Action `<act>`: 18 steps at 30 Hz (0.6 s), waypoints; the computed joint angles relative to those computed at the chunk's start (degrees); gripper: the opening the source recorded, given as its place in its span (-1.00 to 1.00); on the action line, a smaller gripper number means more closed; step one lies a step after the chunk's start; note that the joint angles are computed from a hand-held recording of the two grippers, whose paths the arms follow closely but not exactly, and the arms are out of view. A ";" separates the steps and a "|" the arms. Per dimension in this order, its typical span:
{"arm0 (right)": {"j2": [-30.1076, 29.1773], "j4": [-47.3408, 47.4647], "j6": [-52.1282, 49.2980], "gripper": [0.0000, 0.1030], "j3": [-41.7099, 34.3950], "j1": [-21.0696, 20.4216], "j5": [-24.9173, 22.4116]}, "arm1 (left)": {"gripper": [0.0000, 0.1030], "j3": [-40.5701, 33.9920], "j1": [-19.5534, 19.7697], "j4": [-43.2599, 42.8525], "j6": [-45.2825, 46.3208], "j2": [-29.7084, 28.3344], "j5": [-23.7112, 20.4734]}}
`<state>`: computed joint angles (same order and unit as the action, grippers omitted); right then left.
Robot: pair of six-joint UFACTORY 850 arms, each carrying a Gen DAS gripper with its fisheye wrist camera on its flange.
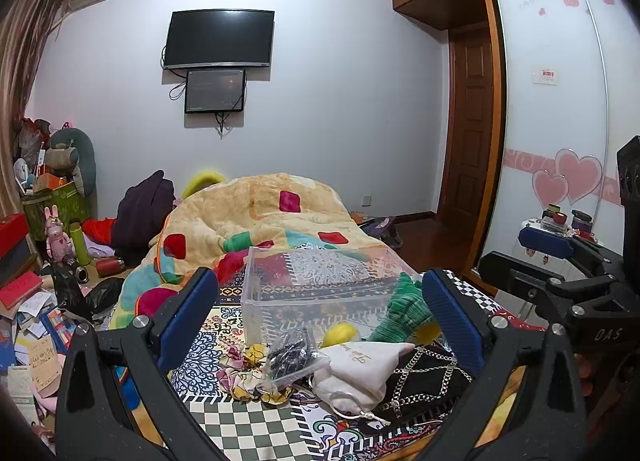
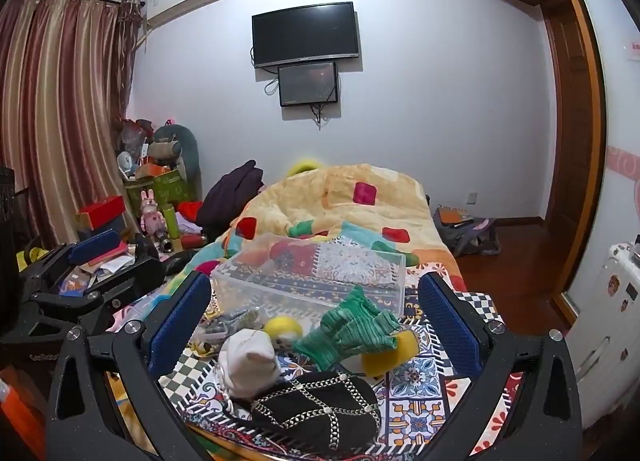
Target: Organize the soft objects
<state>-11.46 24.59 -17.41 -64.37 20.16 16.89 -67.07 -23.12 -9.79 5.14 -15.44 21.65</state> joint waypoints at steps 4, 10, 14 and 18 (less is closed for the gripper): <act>0.14 0.49 -0.38 1.00 -0.21 -0.03 -0.04 | 1.00 -0.03 0.02 0.20 -0.14 0.01 -0.06; 0.25 0.19 -0.02 1.00 -0.09 -0.05 0.17 | 1.00 0.12 -0.05 -0.02 0.10 0.25 0.03; 1.42 1.25 -1.04 1.00 0.02 0.07 -0.44 | 1.00 0.13 -0.07 -0.15 0.24 0.26 0.05; 1.56 0.47 -0.21 1.00 0.27 0.02 -0.19 | 1.00 0.17 -0.05 -0.01 0.12 0.27 0.08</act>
